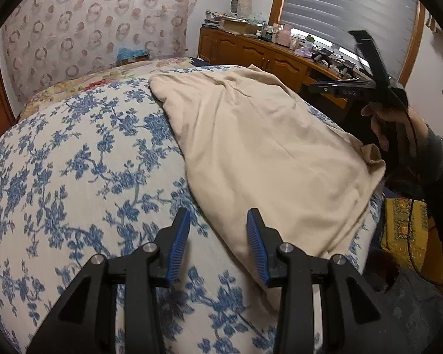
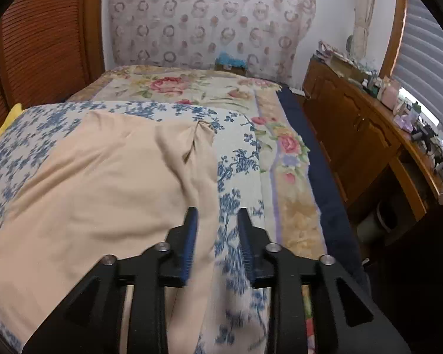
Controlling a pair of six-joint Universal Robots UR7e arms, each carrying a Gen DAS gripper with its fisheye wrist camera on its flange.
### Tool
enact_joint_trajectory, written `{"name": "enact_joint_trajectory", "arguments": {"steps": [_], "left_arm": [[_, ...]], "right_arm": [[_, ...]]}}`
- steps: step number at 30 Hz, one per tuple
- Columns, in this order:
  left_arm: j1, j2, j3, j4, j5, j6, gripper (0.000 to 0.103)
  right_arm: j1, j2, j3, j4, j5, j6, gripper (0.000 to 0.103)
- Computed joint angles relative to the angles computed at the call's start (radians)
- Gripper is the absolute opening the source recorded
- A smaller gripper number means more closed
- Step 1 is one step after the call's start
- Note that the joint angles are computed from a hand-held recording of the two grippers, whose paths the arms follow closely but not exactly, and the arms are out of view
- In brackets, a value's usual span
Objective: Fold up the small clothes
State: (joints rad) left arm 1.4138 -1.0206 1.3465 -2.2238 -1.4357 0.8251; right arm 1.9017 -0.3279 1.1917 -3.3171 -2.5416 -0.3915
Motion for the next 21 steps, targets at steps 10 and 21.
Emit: {"name": "enact_joint_trajectory", "arguments": {"steps": [10,21], "left_arm": [[0.006,-0.041,0.022,0.072,-0.009,-0.007,0.038],[0.0,-0.055,0.048,0.117,0.0,0.006,0.038]], "right_arm": [[0.058,-0.066,0.267,-0.018,0.043,0.185,0.042],[0.058,-0.123,0.398,0.112,0.022,0.381,0.042]]}}
